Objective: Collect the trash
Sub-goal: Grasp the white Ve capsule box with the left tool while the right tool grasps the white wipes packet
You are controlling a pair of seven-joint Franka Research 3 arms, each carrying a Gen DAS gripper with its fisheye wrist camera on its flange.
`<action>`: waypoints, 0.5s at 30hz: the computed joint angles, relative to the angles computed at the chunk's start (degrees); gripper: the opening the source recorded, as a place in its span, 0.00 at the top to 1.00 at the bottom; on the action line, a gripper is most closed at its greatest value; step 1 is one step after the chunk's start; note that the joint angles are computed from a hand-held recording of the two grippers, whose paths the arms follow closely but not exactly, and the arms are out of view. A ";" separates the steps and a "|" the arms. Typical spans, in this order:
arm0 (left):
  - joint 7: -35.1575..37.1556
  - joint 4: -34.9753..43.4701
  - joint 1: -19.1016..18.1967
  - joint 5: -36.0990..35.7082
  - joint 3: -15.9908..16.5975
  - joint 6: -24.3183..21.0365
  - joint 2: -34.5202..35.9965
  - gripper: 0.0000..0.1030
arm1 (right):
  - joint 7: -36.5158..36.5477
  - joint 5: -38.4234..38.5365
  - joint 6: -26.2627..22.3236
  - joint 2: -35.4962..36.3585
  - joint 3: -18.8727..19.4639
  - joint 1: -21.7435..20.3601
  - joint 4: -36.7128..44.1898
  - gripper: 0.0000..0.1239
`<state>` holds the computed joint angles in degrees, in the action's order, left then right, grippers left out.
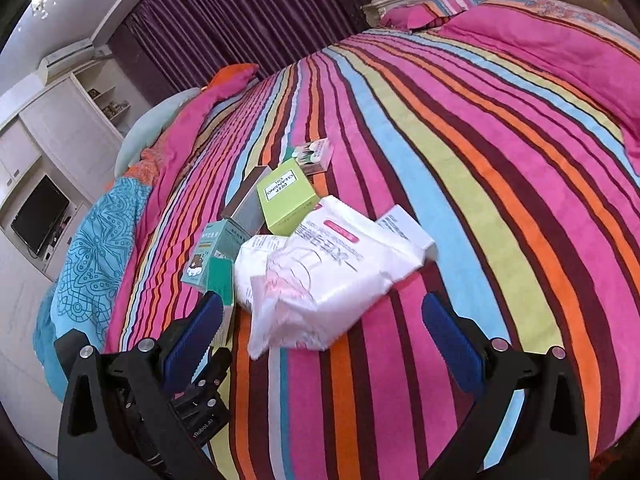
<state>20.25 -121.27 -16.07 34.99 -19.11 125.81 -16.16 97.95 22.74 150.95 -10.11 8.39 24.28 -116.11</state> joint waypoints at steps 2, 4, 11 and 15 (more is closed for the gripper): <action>0.18 1.11 0.27 1.01 -0.16 -0.41 1.13 0.23 | 0.35 -1.13 -0.48 1.21 0.22 -0.13 1.19 0.23; 0.50 2.17 0.48 1.97 -0.10 -0.80 2.34 0.23 | 1.27 -2.84 -1.04 2.31 0.54 -0.30 2.20 0.23; 2.60 4.20 0.38 2.77 0.97 -1.59 5.22 0.23 | 3.14 -11.12 -3.01 5.53 1.02 -0.50 5.34 0.23; 4.59 4.63 0.34 2.14 1.81 -0.57 6.12 0.23 | 0.15 -10.21 -5.25 6.70 0.60 0.05 6.47 0.24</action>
<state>24.85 -116.64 -15.73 37.13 -17.31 125.24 -10.04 98.10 12.52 145.70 -3.41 8.99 24.33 -109.64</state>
